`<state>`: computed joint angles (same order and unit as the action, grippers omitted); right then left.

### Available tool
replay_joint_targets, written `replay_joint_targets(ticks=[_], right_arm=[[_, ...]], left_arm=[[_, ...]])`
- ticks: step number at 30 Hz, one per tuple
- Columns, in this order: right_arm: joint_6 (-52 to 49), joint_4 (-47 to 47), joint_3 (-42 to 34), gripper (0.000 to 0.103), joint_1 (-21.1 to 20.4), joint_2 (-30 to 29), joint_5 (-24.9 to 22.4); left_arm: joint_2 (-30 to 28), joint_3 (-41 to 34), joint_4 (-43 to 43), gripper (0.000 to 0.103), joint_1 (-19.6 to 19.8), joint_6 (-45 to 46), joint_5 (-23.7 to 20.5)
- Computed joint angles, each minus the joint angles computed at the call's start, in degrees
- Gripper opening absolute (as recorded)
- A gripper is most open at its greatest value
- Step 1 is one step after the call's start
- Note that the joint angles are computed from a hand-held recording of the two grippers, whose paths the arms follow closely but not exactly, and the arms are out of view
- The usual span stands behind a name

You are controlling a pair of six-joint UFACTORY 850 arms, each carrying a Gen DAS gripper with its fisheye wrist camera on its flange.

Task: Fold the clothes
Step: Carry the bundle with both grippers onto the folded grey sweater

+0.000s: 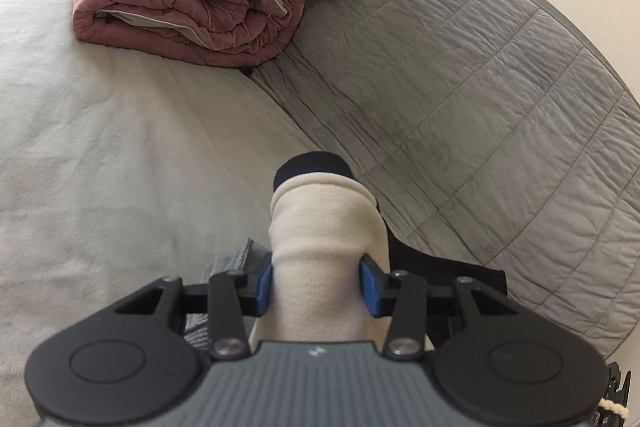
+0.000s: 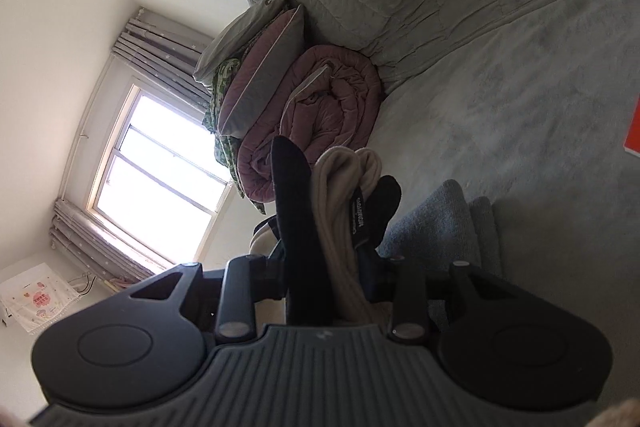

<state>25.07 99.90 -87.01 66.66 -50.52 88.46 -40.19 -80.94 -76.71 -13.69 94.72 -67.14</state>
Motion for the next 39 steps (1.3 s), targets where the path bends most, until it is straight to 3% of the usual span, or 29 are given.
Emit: replay_joint_targets(ticks=[3,6,12,15,18,21,24,27,31,37,39], right_arm=[[-1.1,3.8,-0.2,0.042,-0.8,-0.8,-2.4],[1.1,3.6,0.1,0.047,-0.8,-1.4,-1.6],[-10.5,6.4,-5.1,0.050,0.8,-3.6,11.4],[-26.7,5.4,-10.9,0.049,0.4,-6.2,16.6],[-39.3,2.1,-14.8,0.043,0.0,-8.8,18.6],[-43.5,1.4,-15.2,0.040,-0.5,-9.5,17.4],[-40.1,5.3,-13.0,0.038,-1.3,-9.0,14.1],[-34.0,9.6,-10.6,0.023,-1.8,-8.1,10.8],[-28.7,13.2,-8.3,0.014,-2.2,-6.6,5.5],[-24.4,13.1,-7.9,0.013,-1.8,-6.7,5.5],[-23.4,11.7,-7.6,0.020,-1.3,-6.4,6.4]], left_arm=[[-0.1,2.0,-1.8,0.053,-0.9,1.6,4.9],[0.4,3.6,-6.0,0.058,-0.6,4.2,4.7],[4.5,8.8,-18.5,0.057,-0.1,16.9,4.0],[5.3,9.5,-19.2,0.047,-0.5,21.3,2.4],[4.5,8.8,-16.9,0.033,-1.2,21.4,2.8],[3.9,9.1,-16.9,0.030,-1.6,22.5,3.9],[2.8,9.3,-17.9,0.030,-1.5,22.0,3.6],[1.8,9.4,-19.3,0.027,-1.3,20.5,3.0],[0.7,9.7,-20.8,0.017,-1.5,19.0,2.9],[1.8,10.7,-21.4,0.016,-1.7,19.1,4.0],[2.2,10.7,-20.9,0.017,-1.6,18.5,4.0]])
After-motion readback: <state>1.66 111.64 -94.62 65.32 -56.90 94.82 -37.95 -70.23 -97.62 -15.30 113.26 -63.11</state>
